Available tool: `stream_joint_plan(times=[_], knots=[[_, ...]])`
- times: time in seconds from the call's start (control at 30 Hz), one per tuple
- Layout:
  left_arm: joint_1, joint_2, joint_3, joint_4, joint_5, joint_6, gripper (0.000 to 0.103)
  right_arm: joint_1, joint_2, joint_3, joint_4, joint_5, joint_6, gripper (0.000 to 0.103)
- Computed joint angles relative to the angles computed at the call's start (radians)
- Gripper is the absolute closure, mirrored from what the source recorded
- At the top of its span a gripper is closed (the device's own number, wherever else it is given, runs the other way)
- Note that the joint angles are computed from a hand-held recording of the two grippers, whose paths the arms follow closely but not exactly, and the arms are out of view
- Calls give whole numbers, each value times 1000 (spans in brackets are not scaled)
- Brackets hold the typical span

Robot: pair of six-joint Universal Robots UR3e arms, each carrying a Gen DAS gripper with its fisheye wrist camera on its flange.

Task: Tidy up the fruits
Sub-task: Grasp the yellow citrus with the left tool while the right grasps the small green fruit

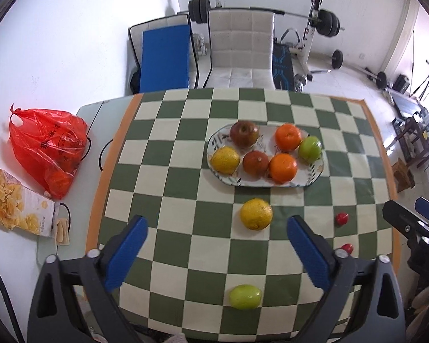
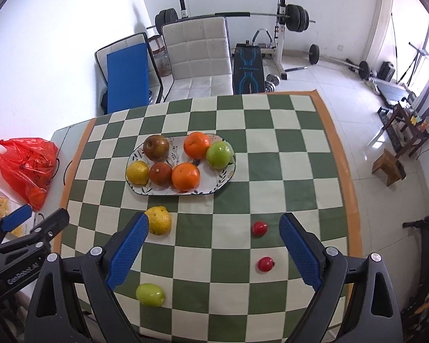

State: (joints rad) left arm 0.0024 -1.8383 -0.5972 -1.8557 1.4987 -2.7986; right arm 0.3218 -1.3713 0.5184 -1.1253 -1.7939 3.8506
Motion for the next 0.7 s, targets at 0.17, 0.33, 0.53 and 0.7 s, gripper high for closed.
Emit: stream_joint_plan(times=[0.17,0.33,0.53,0.7], knots=[[-4,76,-305,130,144,62,2,-73,-120,398,-206,230,-48,8],[42,98,-524,132,243,92,2,-50,-76,694,-380,489,-112,8],[130,110,-702,175,323,96,2,69,122,744,-507,602,-130,13],[154,75,-677,167,329,65,2,118,245,708,-552,648,-143,32]])
